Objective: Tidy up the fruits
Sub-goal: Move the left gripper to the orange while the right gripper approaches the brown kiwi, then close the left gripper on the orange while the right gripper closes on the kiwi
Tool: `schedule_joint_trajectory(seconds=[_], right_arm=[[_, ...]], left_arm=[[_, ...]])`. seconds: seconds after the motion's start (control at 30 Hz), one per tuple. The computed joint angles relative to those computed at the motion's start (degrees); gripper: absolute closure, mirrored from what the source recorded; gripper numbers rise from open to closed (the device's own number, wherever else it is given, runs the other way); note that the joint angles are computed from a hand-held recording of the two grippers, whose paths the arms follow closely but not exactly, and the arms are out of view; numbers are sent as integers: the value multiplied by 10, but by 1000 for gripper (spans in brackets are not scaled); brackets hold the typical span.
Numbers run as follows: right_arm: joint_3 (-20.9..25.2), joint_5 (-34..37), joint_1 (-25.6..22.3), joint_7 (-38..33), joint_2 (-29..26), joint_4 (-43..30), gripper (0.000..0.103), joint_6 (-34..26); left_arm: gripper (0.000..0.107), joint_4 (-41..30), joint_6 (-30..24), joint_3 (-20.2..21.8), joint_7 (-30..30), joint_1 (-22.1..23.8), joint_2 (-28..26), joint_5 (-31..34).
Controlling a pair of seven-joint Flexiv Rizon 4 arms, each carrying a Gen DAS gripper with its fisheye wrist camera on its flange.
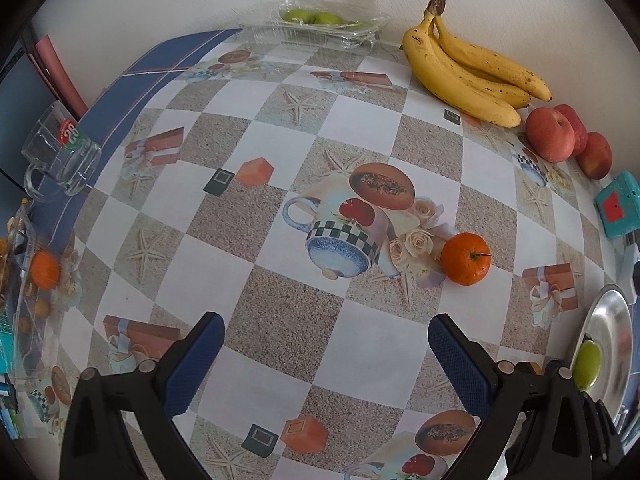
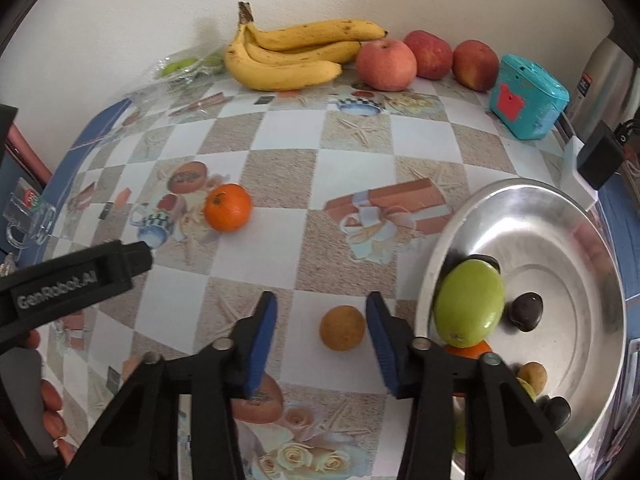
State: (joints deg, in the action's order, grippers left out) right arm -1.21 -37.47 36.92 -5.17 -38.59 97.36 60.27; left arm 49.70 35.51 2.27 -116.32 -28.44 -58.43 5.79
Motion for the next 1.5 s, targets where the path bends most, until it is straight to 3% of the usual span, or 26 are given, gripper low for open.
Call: schedule_joint_trajectory(seconds=[0.17,0.43,0.7,0.93,1.13,1.3,1.37,1.5], right_arm=[[11,17,-4,-14,-6,-9,69,-31],[8,16,-4,-6,-4,-2,76,-26],[-22,-19,5,39,12,26,76,37],[-30,-46,1,74,27,45,76,56],[-39,-65,-2,102,35,61,77,82],[-43,-75,-5,118,38,69,77,99],[-45,-78,-5,124,40,73,77,103],[-50,-86,-5,135,43,79,77,110]], left_arm=[[4,-1,1,-1,1,0,-1,-1],[4,-4,0,-4,3,1,-4,-6],[7,13,65,-29,14,12,-7,-38],[30,-28,98,-55,69,14,-46,-84],[44,-107,80,-51,96,3,-97,-103],[58,-131,73,-47,109,-1,-115,-108],[70,-128,79,-55,115,2,-117,-115],[71,-121,85,-47,111,-2,-110,-112]])
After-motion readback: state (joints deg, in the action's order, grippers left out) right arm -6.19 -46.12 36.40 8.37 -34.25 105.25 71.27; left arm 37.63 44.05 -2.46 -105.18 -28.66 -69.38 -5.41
